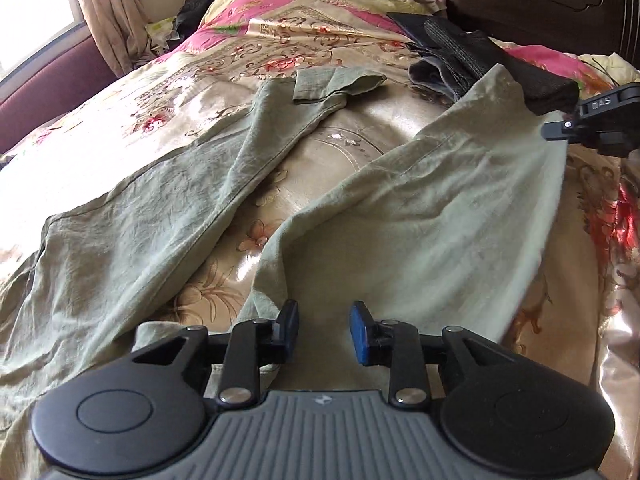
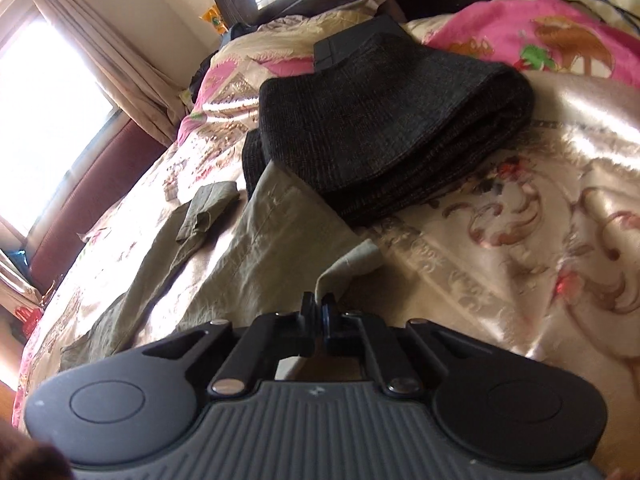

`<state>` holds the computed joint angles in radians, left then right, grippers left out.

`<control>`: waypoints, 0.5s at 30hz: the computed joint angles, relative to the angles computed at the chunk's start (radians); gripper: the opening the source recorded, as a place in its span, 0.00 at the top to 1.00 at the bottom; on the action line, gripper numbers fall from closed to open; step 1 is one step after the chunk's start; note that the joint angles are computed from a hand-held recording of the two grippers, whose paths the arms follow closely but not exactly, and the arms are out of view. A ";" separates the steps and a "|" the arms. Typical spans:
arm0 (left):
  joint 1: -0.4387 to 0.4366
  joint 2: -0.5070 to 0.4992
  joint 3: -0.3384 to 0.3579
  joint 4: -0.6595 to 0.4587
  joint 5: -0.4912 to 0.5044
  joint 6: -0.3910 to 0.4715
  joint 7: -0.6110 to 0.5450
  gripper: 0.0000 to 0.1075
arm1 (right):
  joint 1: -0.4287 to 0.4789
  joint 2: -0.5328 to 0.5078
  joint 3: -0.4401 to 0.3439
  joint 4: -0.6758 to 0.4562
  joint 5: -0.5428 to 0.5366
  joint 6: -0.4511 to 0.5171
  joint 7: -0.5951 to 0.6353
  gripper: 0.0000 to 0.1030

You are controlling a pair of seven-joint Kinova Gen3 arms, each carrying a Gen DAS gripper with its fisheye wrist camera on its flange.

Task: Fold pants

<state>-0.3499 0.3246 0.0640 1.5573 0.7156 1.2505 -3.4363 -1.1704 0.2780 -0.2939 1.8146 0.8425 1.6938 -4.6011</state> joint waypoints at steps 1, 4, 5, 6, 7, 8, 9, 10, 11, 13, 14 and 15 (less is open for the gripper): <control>0.005 0.002 0.005 0.005 0.011 -0.009 0.000 0.59 | -0.013 -0.002 -0.003 -0.011 -0.023 0.036 -0.008 0.97; 0.039 0.009 0.016 0.010 0.021 -0.042 0.035 0.59 | 0.031 -0.025 -0.041 -0.022 -0.100 0.046 0.046 0.94; 0.049 0.011 0.020 0.007 0.021 -0.047 0.049 0.59 | 0.049 -0.041 -0.054 -0.015 -0.110 0.023 0.070 0.92; 0.050 0.011 0.023 0.006 0.025 -0.049 0.054 0.58 | 0.049 -0.046 -0.050 -0.018 -0.114 0.015 0.087 0.92; 0.047 0.011 0.024 0.003 0.030 -0.046 0.054 0.58 | 0.036 -0.041 -0.030 -0.039 -0.120 0.023 0.119 0.91; 0.037 0.012 0.024 -0.005 0.039 -0.035 0.049 0.56 | 0.030 -0.031 -0.017 -0.064 -0.127 0.042 0.154 0.88; 0.024 0.015 0.022 -0.013 0.049 -0.023 0.041 0.53 | 0.008 -0.010 0.013 -0.106 -0.138 0.077 0.190 0.86; 0.008 0.018 0.020 -0.022 0.060 -0.012 0.029 0.51 | -0.023 0.011 0.056 -0.143 -0.148 0.117 0.220 0.86; -0.009 0.023 0.016 -0.034 0.071 -0.004 0.017 0.48 | -0.044 0.033 0.082 -0.179 -0.153 0.158 0.249 0.86; -0.036 0.040 0.005 -0.071 0.079 0.010 0.016 0.47 | -0.036 0.067 0.079 -0.241 -0.144 0.223 0.317 0.86; -0.050 0.057 0.000 -0.106 0.078 0.024 0.030 0.47 | -0.013 0.074 0.050 -0.263 -0.119 0.236 0.358 0.86; -0.064 0.076 -0.002 -0.141 0.078 0.036 0.045 0.47 | 0.020 0.081 0.004 -0.273 -0.080 0.234 0.398 0.86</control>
